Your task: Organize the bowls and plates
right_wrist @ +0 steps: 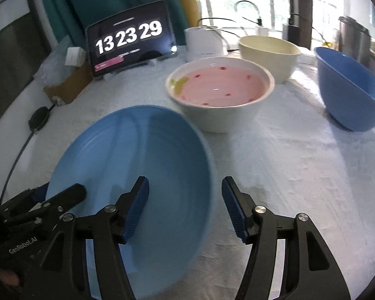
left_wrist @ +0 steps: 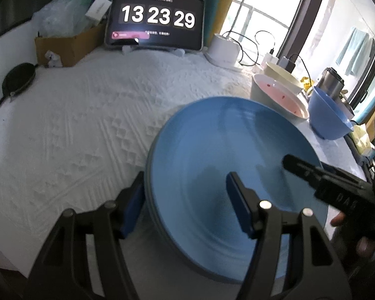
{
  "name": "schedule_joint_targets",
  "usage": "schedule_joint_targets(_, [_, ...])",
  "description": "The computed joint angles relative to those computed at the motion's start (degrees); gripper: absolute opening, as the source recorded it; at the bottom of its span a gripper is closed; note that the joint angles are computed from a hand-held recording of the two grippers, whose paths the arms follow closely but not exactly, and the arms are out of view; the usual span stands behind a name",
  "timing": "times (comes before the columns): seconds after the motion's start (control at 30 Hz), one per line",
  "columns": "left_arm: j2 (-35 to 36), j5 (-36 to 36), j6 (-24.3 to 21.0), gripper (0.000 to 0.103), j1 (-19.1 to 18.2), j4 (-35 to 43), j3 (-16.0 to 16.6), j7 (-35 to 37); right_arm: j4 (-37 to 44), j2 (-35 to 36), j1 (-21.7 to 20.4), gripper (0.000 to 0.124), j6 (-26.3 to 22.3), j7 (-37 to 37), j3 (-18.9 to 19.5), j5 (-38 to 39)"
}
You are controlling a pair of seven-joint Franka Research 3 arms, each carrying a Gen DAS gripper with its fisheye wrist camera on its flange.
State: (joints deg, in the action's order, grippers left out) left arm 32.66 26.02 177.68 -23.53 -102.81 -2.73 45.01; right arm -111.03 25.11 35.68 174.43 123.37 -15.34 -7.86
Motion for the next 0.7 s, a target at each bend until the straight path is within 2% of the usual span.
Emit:
schedule_joint_targets(0.03, [-0.2,0.3,0.2,0.065,-0.8,-0.2,1.0,-0.5,-0.8,-0.4,0.9,0.063,0.8,1.0,-1.3,-0.3])
schedule_joint_targets(0.1, [-0.3,0.7,0.0,0.065,-1.5,-0.1,1.8,-1.1,-1.8,-0.4,4.9,0.063,1.2,4.5,-6.5,-2.2])
schedule_joint_targets(0.13, [-0.3,0.8,-0.1,0.065,-1.7,0.0,2.0,-1.4,-1.8,-0.3,5.6,0.063,0.7,5.2,-7.6,-2.9])
schedule_joint_targets(0.2, [-0.4,1.4,-0.5,0.065,-2.5,0.0,2.8,-2.1,-2.8,-0.4,4.2,0.064,2.9,4.5,-6.4,-2.9])
schedule_joint_targets(0.33, [-1.0,2.9,-1.0,0.065,-3.8,-0.2,4.2,-4.1,-3.1,0.2,8.6,0.064,3.1,4.9,-10.8,-4.3])
schedule_joint_targets(0.37, [-1.1,3.4,-0.9,0.065,-4.3,-0.3,4.8,-4.8,-2.9,0.3,7.8,0.064,3.2,4.2,-9.9,-4.0])
schedule_joint_targets(0.43, [-1.6,4.9,-0.7,0.065,-5.8,-0.7,6.5,-6.8,-2.2,-0.2,2.7,0.064,1.6,0.4,-4.2,-1.7])
schedule_joint_targets(0.47, [-1.7,5.4,-0.7,0.066,-5.8,-0.8,6.6,-7.2,-1.7,0.0,1.7,0.064,1.0,-1.7,-2.8,-0.1])
schedule_joint_targets(0.6, [-2.1,7.8,-0.9,0.066,-6.6,-0.9,7.6,-9.2,-1.7,0.4,5.1,0.063,0.8,2.0,-6.5,-3.1])
schedule_joint_targets(0.63, [-2.2,8.4,-1.0,0.066,-6.7,-0.9,7.8,-9.7,-1.9,0.1,4.5,0.063,0.8,1.9,-5.8,-2.9])
schedule_joint_targets(0.7, [-2.7,10.4,-0.6,0.066,-8.7,-1.1,10.3,-12.7,-2.5,-0.8,2.2,0.064,0.4,0.7,-3.2,-1.9])
